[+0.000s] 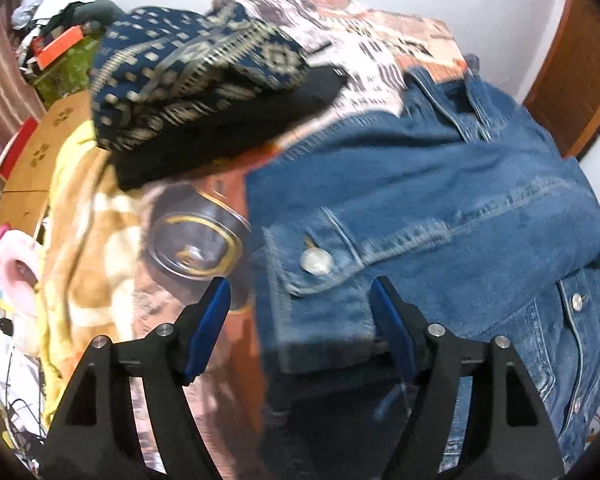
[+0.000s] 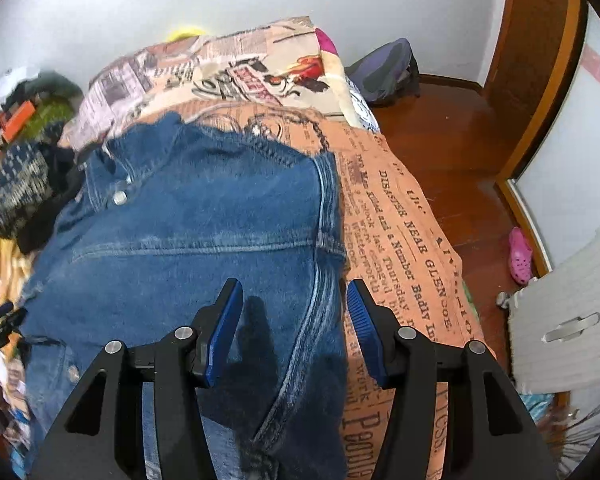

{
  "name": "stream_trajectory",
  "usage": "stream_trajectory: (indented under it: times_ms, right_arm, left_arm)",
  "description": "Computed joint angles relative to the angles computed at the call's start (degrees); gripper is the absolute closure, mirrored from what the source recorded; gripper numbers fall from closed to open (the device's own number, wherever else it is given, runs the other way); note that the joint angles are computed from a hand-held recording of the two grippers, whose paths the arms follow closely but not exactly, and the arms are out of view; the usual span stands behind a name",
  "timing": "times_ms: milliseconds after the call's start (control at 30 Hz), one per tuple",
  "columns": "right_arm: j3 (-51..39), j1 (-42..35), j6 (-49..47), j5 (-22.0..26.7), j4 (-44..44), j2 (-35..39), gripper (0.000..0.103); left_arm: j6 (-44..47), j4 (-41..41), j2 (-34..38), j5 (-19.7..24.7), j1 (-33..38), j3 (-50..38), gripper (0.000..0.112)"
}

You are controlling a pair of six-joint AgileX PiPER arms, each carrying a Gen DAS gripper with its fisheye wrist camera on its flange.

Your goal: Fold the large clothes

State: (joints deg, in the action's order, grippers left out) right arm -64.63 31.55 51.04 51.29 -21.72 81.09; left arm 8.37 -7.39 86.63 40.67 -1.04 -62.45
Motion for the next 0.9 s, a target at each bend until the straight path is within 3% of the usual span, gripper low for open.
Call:
stream_trajectory:
  times_ms: [133,267,367,500,767,900]
  right_arm:
    - [-1.72,-2.27,-1.82,-0.73,0.68,-1.03,0.053]
    - [-3.65,-5.42,-6.27,-2.05,3.32,-1.19,0.053]
    - [-4.45,-8.57,-12.2,-3.22,8.28,-0.52,0.053]
    - [-4.24,-12.09,-17.52,-3.58,13.48,1.63,0.053]
    - [-1.69,-20.12,-32.29,-5.8,30.32,7.71,0.053]
    - [-2.55,-24.75,-43.21,-6.28,44.04,10.85,0.049]
  left_arm:
    - [1.7,-1.81,2.17,1.75,3.9,-4.79,0.039]
    - [9.79,-15.52,9.28,8.05,9.76,-10.86,0.038]
    - [10.77,-21.86,16.19,13.72,12.48,-15.27,0.038]
    - [14.71,-33.41,21.23,18.47,16.39,-14.54,0.038]
    - [16.62,-37.76,22.75,16.8,15.3,-11.2,0.02]
    - [19.39,-38.82,22.35,15.28,12.8,-11.37,0.02]
